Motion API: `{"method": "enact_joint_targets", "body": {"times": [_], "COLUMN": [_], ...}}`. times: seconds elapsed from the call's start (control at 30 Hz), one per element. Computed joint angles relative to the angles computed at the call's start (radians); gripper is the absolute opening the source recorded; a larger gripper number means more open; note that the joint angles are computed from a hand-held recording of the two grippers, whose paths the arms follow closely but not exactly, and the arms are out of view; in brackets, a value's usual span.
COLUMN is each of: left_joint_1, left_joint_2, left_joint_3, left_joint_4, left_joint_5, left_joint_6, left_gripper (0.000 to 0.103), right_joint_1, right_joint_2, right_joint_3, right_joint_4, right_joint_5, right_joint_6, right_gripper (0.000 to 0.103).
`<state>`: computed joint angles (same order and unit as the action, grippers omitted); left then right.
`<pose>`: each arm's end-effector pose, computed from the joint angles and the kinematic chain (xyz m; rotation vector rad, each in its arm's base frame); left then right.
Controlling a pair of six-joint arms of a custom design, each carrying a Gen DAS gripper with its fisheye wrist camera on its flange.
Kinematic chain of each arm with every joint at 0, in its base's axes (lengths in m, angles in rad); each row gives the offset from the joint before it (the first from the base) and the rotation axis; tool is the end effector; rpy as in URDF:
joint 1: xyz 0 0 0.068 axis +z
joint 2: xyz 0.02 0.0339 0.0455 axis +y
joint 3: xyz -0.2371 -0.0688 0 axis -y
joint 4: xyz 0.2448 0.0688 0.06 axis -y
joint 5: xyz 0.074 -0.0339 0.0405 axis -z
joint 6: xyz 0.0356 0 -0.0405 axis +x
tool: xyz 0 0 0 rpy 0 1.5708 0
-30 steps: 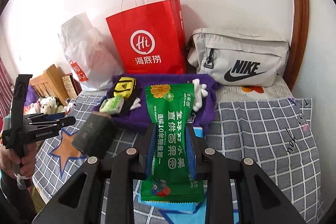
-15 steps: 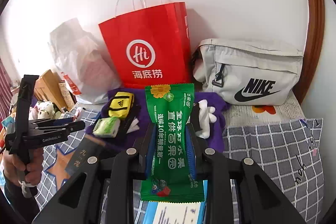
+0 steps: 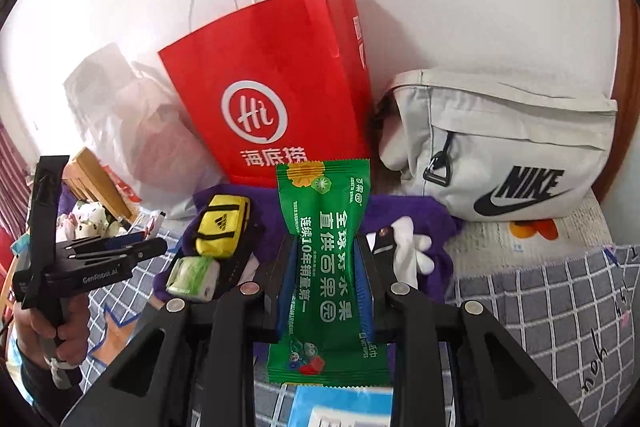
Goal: Organize soft objects
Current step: 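Carry the white packet with the left tool and green packet with the right tool over the towel, then open both tools to drop the white and green packets onto the towel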
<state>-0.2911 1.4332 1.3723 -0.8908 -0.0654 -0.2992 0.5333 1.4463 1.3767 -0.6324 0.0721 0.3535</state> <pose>0.2871 -0.0836 0.3042 -0.0367 2.5264 -0.1560 0.2791 0.1618 0.3209 -0.1681 2.2940 0.3828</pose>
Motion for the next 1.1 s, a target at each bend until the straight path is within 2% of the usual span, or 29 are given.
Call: {"method": "enact_joint_targets", "body": {"times": [0.2,0.37,0.73,0.83,0.9,1.1], "left_joint_1": [0.012,0.01,0.029,0.04,0.046,0.048], "left_joint_2": [0.089,0.138,0.206,0.209,0.208,0.212], "left_joint_3": [0.026,0.033,0.042,0.04,0.039,0.046], "left_joint_4": [0.043,0.073,0.106,0.112,0.114,0.108], "left_joint_5": [0.068,0.09,0.184,0.204,0.219,0.245], "left_joint_6": [-0.007,-0.001,0.002,-0.004,-0.004,0.003], "left_gripper": [0.039,0.039,0.041,0.043,0.043,0.061], "right_joint_1": [-0.024,-0.023,-0.044,-0.043,-0.045,-0.044], "right_joint_2": [0.12,0.22,0.283,0.286,0.293,0.27], "right_joint_3": [0.061,0.096,0.101,0.099,0.103,0.084], "right_joint_4": [0.016,0.001,0.005,0.008,0.004,0.032], "right_joint_5": [-0.066,-0.067,-0.086,-0.086,-0.096,-0.103], "right_joint_6": [-0.001,-0.024,-0.039,-0.049,-0.053,-0.05], "right_gripper": [0.028,0.028,0.034,0.04,0.054,0.067]}}
